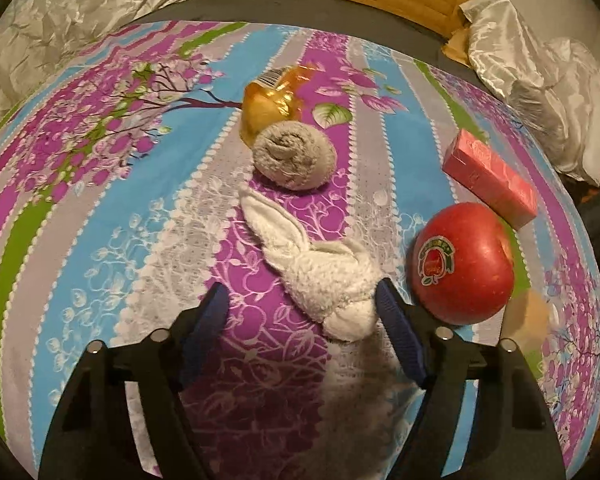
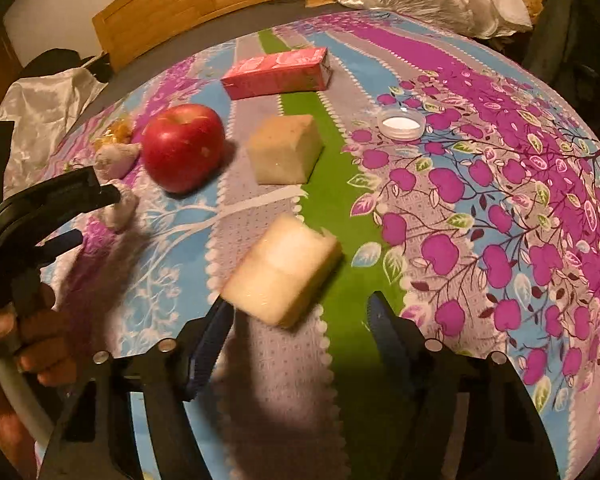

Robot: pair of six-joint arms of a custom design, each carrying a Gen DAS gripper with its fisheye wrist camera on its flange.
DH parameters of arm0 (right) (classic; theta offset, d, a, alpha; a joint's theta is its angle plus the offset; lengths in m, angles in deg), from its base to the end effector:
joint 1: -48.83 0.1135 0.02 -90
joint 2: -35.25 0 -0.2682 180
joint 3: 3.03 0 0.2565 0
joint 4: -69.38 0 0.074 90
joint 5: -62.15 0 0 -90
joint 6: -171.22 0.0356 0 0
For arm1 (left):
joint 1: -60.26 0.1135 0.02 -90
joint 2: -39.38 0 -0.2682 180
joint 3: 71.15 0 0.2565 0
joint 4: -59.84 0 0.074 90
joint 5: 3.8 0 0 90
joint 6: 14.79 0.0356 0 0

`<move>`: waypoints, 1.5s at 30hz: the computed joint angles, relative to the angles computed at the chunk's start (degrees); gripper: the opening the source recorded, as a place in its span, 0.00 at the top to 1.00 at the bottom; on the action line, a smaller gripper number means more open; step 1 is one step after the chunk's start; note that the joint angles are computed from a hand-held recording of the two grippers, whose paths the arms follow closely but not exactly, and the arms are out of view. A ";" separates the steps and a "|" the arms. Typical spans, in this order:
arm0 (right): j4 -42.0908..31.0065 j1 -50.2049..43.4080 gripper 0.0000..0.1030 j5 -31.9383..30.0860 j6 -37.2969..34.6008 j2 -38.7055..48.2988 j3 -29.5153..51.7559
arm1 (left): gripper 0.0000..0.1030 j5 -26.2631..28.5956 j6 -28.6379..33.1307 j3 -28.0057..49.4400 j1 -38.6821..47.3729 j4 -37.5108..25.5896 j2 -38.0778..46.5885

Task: Collect trash
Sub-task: 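Grasp the white rolled towel with the left gripper while the right grasps the beige sponge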

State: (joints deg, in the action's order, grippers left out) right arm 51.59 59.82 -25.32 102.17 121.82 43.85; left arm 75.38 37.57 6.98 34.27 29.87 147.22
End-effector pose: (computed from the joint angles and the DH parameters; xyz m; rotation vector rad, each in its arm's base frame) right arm 0.2558 0.0481 0.1250 0.2405 2.5688 0.1523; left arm 0.3445 -0.1605 0.1476 -0.3290 2.5704 -0.1616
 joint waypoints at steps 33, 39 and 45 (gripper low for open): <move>-44.53 -37.68 0.68 -37.26 -34.25 -47.70 -5.48 | 0.74 -26.11 -24.20 -8.21 -33.61 -26.89 -25.74; -58.84 -58.11 0.68 -46.66 -54.25 -45.68 0.59 | 0.81 -31.09 -25.43 1.27 -40.53 -32.82 -21.03; -76.27 -82.91 0.68 -53.52 -84.88 -34.71 9.31 | 0.88 -34.28 -23.43 12.54 -45.98 -35.43 -14.53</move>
State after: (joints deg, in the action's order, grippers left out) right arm -24.67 -23.09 -78.84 17.29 87.11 53.16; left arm 41.10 14.14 19.52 -11.71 -5.56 132.69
